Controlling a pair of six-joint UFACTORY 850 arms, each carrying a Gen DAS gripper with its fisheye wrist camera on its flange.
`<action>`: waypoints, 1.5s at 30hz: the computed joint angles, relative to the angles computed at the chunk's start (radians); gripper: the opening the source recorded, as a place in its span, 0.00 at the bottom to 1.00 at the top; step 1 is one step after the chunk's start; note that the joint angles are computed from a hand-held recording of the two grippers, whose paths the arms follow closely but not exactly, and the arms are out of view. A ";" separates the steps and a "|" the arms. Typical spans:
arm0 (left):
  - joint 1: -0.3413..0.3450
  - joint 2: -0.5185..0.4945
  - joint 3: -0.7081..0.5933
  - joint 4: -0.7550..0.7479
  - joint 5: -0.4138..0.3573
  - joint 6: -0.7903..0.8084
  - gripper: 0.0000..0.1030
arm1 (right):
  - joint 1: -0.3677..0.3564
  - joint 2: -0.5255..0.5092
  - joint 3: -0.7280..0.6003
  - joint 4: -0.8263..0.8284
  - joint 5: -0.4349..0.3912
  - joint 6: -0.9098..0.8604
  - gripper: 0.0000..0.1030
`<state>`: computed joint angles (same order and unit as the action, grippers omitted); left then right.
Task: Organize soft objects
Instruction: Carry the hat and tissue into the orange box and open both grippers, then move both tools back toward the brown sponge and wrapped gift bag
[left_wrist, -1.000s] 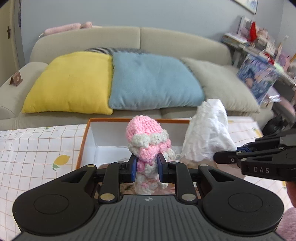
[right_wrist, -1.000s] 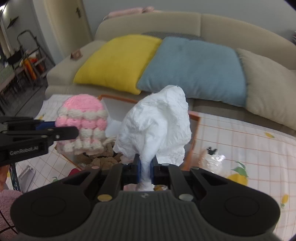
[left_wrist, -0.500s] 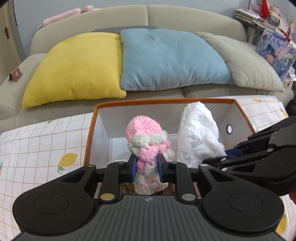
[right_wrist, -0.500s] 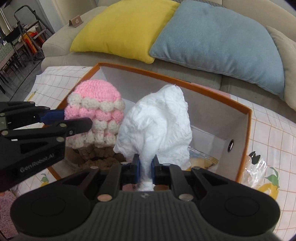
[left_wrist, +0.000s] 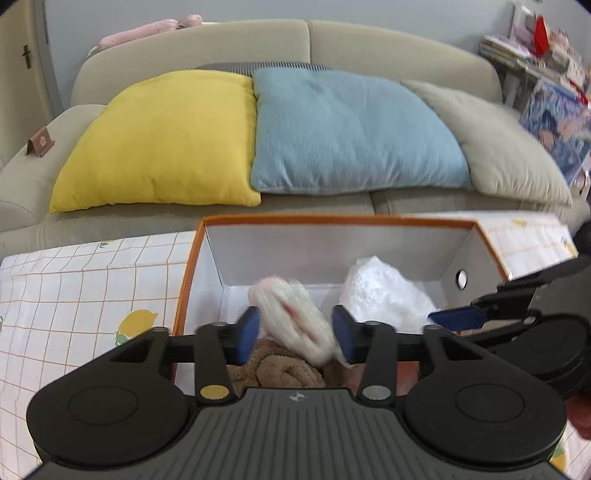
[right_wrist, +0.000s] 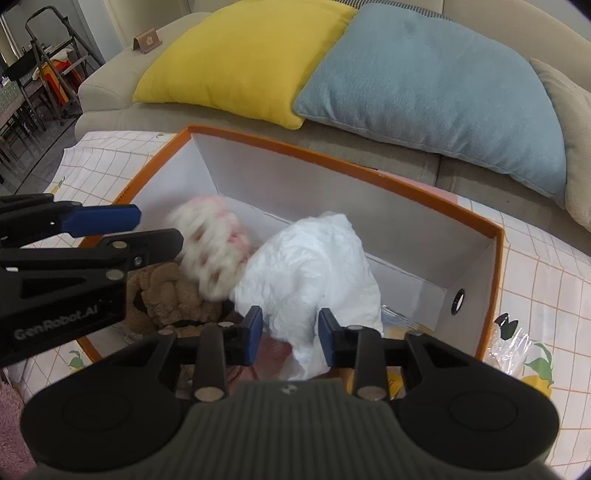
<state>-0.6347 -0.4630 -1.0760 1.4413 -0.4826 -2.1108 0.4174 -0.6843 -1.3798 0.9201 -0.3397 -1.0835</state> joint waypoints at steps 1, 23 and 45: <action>-0.003 0.005 0.001 0.004 -0.006 -0.008 0.54 | -0.001 0.006 0.007 0.023 0.008 -0.020 0.40; -0.235 0.199 0.105 0.197 -0.163 -0.299 0.54 | -0.132 0.464 0.547 1.263 -0.067 -1.187 0.57; -0.300 -0.003 -0.058 0.135 0.048 -0.153 0.52 | -0.315 0.502 0.806 1.670 -0.057 -1.525 0.58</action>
